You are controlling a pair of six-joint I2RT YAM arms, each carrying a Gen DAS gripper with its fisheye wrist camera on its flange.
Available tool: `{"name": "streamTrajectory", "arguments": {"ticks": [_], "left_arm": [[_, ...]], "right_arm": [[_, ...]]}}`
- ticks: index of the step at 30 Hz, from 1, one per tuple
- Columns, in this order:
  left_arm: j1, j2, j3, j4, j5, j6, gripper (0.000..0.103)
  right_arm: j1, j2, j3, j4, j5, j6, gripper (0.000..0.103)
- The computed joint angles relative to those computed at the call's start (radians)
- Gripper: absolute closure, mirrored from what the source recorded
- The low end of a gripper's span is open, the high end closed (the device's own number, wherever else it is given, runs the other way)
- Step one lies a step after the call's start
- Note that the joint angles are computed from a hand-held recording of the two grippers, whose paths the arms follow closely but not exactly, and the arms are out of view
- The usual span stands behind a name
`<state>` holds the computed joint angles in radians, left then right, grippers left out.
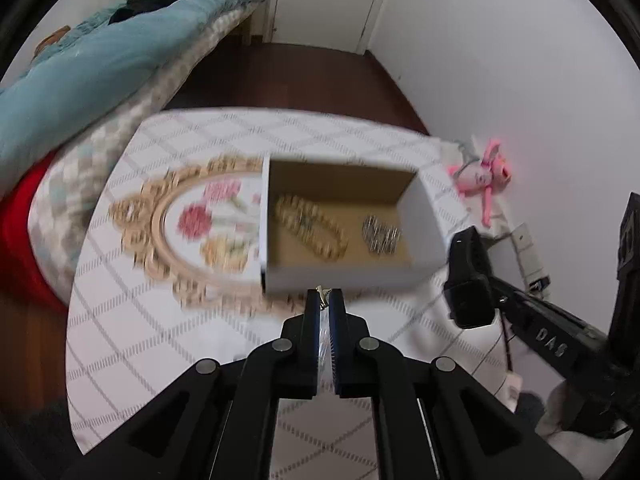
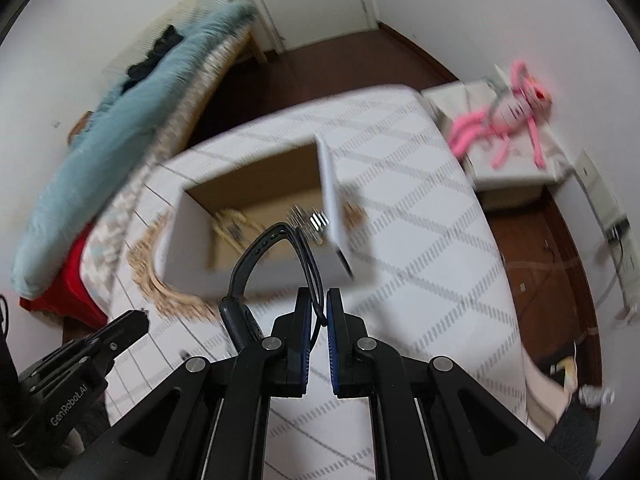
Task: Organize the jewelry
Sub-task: 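Pinch the gold charm with the left gripper while the right carries the watch to the box, then open both grippers over the box to drop the watch and charm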
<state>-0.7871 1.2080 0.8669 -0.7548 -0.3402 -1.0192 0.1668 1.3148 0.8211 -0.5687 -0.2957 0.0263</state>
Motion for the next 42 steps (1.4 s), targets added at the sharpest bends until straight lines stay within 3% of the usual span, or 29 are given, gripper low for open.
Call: {"name": "streamTrajectory", "arguments": {"ticks": [4,9,12,14,16,18,20,22,24,25,26,27,33,42], "left_arm": [[0.155,0.066,0.089,0.033,0.077,0.164,0.101],[0.272,0.169,0.141,0.079,0.175,0.262,0.100],[0.319,0.256,0.187,0.048,0.230,0.279,0.098],[0.333,0.294,0.201,0.041,0.252,0.297,0.097],[0.333,0.313,0.204,0.037,0.245,0.307,0.093],[0.329,0.326,0.210,0.020,0.213,0.307,0.082],[0.328,0.314,0.194,0.022,0.180,0.299,0.042],[0.323,0.294,0.174,0.027,0.129,0.284,0.025],[0.320,0.275,0.149,0.032,0.088,0.273,0.019],[0.324,0.274,0.142,0.033,0.081,0.272,0.006],[0.326,0.273,0.134,0.034,0.072,0.271,0.000],[0.324,0.273,0.126,0.032,0.059,0.267,0.000],[0.292,0.269,0.113,0.013,-0.013,0.243,0.000],[0.180,0.114,0.114,-0.147,-0.132,0.093,0.000]], "right_arm": [[0.075,0.133,0.153,0.000,0.041,0.018,0.095],[0.113,0.313,0.298,-0.035,0.075,-0.002,0.095],[0.115,0.427,0.390,-0.098,0.082,-0.029,0.094],[0.110,0.492,0.443,-0.144,0.080,-0.044,0.089],[0.106,0.508,0.454,-0.150,0.091,-0.059,0.072],[0.096,0.505,0.458,-0.157,0.075,-0.075,0.065],[0.103,0.487,0.451,-0.154,0.089,-0.080,0.055],[0.115,0.469,0.440,-0.142,0.134,-0.082,0.026],[0.120,0.453,0.424,-0.133,0.162,-0.085,0.022],[0.126,0.451,0.421,-0.131,0.184,-0.085,0.018],[0.133,0.445,0.411,-0.121,0.216,-0.086,0.015],[0.138,0.443,0.401,-0.111,0.243,-0.085,0.009],[0.157,0.403,0.339,-0.070,0.322,-0.100,0.001],[0.137,0.146,0.187,-0.054,0.276,-0.094,0.001]]}}
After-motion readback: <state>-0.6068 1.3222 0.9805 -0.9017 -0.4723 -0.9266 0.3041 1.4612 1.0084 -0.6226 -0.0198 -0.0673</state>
